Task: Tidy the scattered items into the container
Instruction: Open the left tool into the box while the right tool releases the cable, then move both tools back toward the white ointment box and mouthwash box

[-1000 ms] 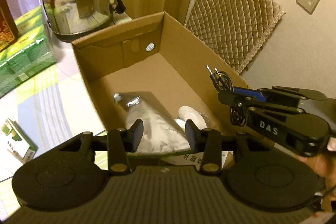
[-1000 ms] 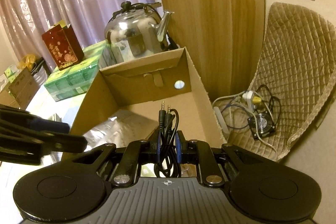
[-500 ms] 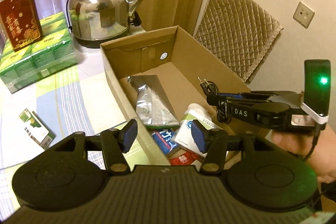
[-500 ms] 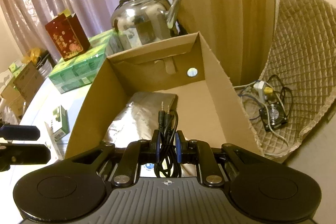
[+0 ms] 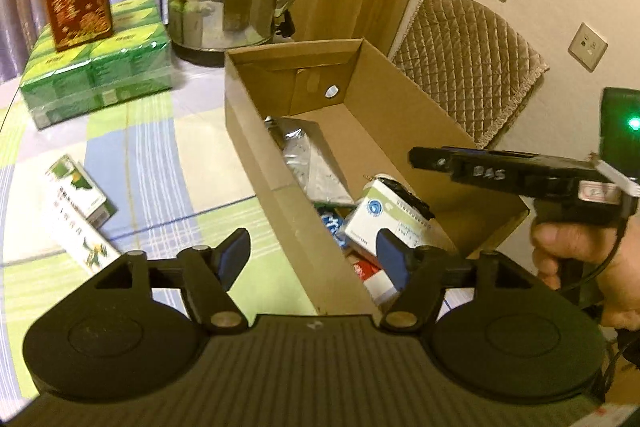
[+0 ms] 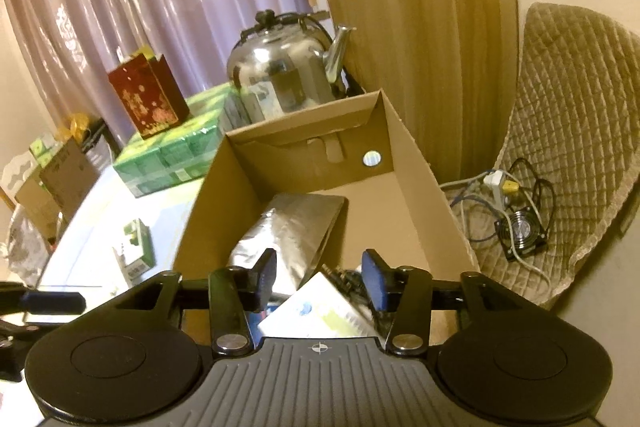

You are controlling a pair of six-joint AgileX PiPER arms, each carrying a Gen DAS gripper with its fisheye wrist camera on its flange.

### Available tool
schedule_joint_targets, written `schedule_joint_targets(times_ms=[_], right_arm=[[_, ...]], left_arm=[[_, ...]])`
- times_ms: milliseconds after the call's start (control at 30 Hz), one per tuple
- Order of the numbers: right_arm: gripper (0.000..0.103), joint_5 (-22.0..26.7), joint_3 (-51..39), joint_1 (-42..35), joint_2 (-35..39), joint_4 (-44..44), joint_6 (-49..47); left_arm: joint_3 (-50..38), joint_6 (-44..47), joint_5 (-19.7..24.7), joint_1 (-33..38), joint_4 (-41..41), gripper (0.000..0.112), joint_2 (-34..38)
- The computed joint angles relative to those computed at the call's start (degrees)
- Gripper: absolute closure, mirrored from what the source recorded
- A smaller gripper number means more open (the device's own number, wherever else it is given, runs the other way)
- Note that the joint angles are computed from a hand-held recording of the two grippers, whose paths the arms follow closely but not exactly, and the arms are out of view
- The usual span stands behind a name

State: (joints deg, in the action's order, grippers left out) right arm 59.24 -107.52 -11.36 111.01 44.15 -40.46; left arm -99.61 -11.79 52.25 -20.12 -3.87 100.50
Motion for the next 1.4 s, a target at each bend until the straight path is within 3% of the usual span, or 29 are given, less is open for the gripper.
schedule_joint_targets(times_ms=[200,433,700,1033,1400], right_arm=[[0.038,-0.9,13.1,-2.7,-10.6,4.7,-4.8],[0.021,2.5,25.5,-6.0,-21.6,8.8,-8.9],[0.011,5.8,34.5,-4.4,-30.4,7.5,-11.2],[0.008,2.6,38.9,6.0,-34.4,4.1,-11.3],[0.007,-4.5,40.1,17.6,-32.2,0.1,-8.0]], left_arm=[[10.3,-4.8,-3.9,-0.4,1.9,0.035,-7.5],[23.8,-13.0,-7.4,-1.4,8.4,0.018,-18.3],[37.5,-19.9,-5.1,3.4,13.0,0.011,-31.0],[46.6,-19.8,-0.5,11.5,13.2,0.011,-42.6],[50.4,-10.4,0.6,22.3,6.5,0.011,-47.3]])
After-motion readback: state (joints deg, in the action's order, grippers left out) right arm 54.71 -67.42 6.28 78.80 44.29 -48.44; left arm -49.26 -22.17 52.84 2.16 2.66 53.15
